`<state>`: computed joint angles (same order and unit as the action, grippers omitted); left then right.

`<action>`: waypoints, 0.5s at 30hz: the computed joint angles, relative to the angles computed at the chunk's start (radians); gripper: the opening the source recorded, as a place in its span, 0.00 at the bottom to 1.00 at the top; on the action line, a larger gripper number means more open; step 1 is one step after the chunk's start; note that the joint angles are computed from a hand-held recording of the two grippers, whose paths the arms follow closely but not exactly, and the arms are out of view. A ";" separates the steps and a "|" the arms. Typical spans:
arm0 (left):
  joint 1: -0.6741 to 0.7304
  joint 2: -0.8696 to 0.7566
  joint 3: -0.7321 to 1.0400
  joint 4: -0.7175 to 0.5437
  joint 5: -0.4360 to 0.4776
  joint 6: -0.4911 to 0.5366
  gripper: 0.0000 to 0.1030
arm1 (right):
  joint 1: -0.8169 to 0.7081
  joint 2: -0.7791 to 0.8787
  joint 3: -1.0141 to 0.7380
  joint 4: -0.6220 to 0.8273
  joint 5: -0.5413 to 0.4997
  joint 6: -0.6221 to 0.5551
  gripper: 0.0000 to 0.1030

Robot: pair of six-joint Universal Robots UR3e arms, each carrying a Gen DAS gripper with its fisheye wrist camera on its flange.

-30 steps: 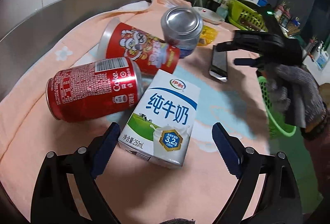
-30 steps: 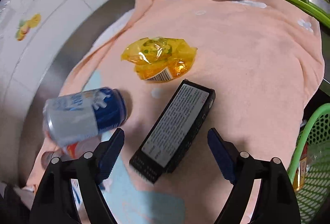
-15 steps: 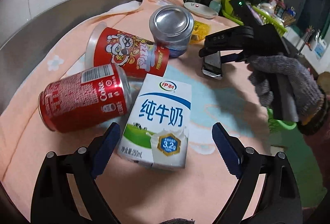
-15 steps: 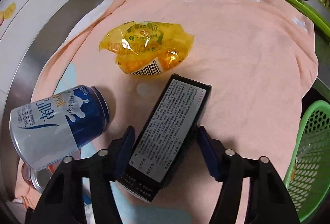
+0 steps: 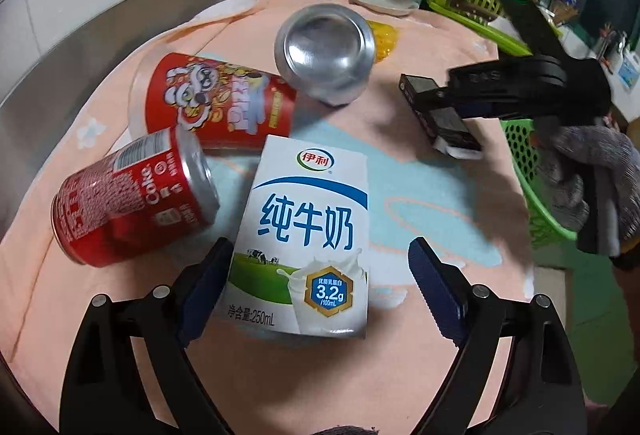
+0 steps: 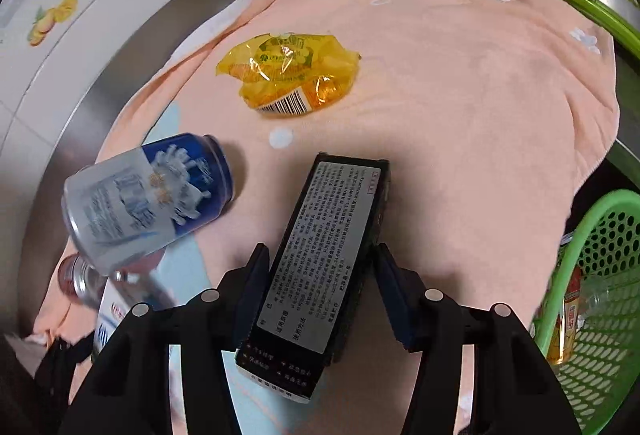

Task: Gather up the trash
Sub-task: 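Grasp the white milk carton with the left gripper while the right gripper grasps the black box, then carry the milk carton and black box to the green basket and release both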

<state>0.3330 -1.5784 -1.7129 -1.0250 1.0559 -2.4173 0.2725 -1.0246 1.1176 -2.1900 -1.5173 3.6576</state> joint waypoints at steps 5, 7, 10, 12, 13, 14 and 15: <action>-0.072 -0.072 0.059 0.054 0.089 -0.096 0.84 | -0.008 -0.109 0.167 -0.084 0.030 -0.033 0.48; -0.094 -0.084 0.055 0.096 0.113 -0.116 0.83 | -0.009 -0.148 0.224 -0.115 0.037 -0.049 0.48; -0.132 -0.080 0.021 0.178 0.192 -0.146 0.68 | -0.022 -0.198 0.301 -0.160 0.065 -0.057 0.48; -0.135 -0.077 0.023 0.179 0.190 -0.166 0.67 | -0.035 -0.230 0.352 -0.195 0.089 -0.061 0.48; -0.130 -0.064 0.011 0.184 0.183 -0.165 0.67 | -0.040 -0.250 0.381 -0.210 0.094 -0.064 0.48; -0.124 -0.049 -0.005 0.190 0.178 -0.159 0.67 | -0.046 -0.264 0.401 -0.219 0.106 -0.068 0.48; -0.116 -0.024 -0.030 0.198 0.173 -0.150 0.66 | -0.053 -0.273 0.414 -0.227 0.118 -0.071 0.48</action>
<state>0.2173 -1.6026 -1.7428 -0.8266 1.2294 -2.5676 0.2197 -1.2973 1.5316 -2.4167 -1.3989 3.5871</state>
